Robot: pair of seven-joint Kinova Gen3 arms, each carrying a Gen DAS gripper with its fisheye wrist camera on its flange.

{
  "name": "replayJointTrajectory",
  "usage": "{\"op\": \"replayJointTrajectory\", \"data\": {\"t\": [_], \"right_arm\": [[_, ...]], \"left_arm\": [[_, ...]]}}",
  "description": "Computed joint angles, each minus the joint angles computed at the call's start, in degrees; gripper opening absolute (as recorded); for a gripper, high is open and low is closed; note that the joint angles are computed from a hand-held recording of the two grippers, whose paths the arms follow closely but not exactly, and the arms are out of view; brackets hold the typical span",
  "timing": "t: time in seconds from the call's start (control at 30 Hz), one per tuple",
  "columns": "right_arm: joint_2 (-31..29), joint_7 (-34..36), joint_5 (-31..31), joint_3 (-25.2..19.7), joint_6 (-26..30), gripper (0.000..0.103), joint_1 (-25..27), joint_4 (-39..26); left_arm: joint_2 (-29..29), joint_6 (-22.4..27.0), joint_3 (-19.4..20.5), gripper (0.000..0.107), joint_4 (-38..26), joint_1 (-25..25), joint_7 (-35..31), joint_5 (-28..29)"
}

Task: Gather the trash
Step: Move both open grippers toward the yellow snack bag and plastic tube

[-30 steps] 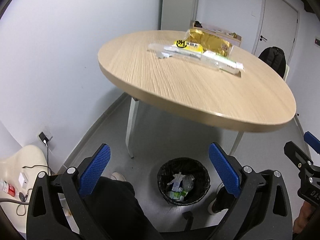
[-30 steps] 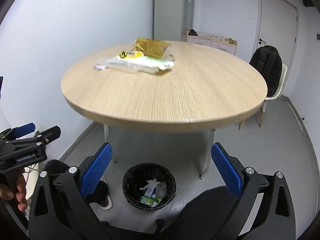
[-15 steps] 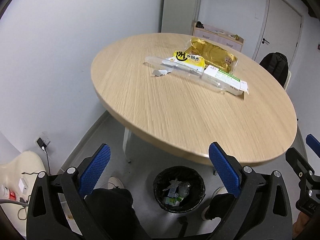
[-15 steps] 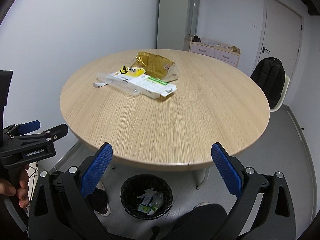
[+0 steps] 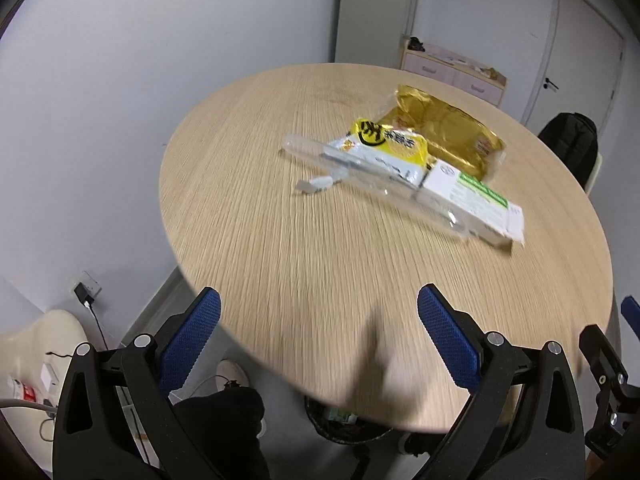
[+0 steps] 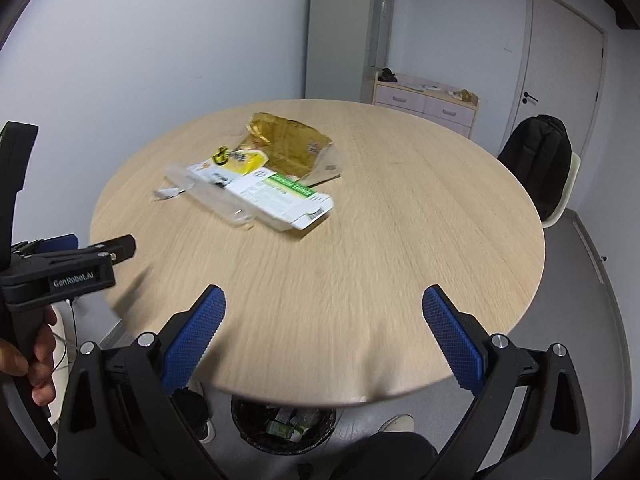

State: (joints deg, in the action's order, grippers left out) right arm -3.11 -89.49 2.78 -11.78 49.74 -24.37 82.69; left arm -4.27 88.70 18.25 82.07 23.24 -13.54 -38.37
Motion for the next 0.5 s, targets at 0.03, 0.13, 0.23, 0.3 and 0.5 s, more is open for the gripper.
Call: {"op": "replayJointTrajectory", "data": {"t": [0.03, 0.13, 0.23, 0.3, 0.5], "right_arm": [[0.8, -0.1, 0.1, 0.1, 0.2, 0.095, 0.1, -0.8], [3.1, 0.2, 0.1, 0.7, 0.6, 0.095, 0.2, -3.0], [5.6, 1.0, 0.1, 1.3, 1.0, 0.094, 0.1, -5.7], [7.8, 1.2, 1.1, 1.6, 1.7, 0.094, -0.4, -8.2], [12.4, 3.1, 2.4, 2.6, 2.6, 0.093, -1.5, -13.1]], "left_arm": [[0.4, -0.5, -0.7, 0.097, -0.6, -0.5, -0.7, 0.3], [1.9, -1.4, -2.3, 0.097, -2.5, -1.6, -2.3, 0.4], [4.1, -2.2, -4.2, 0.097, -5.0, -2.3, -3.9, 0.8], [5.9, -2.2, -5.4, 0.097, -6.8, -2.6, -5.0, 1.1], [10.7, -3.4, -9.9, 0.096, -11.0, -3.2, -8.0, 3.1]]}}
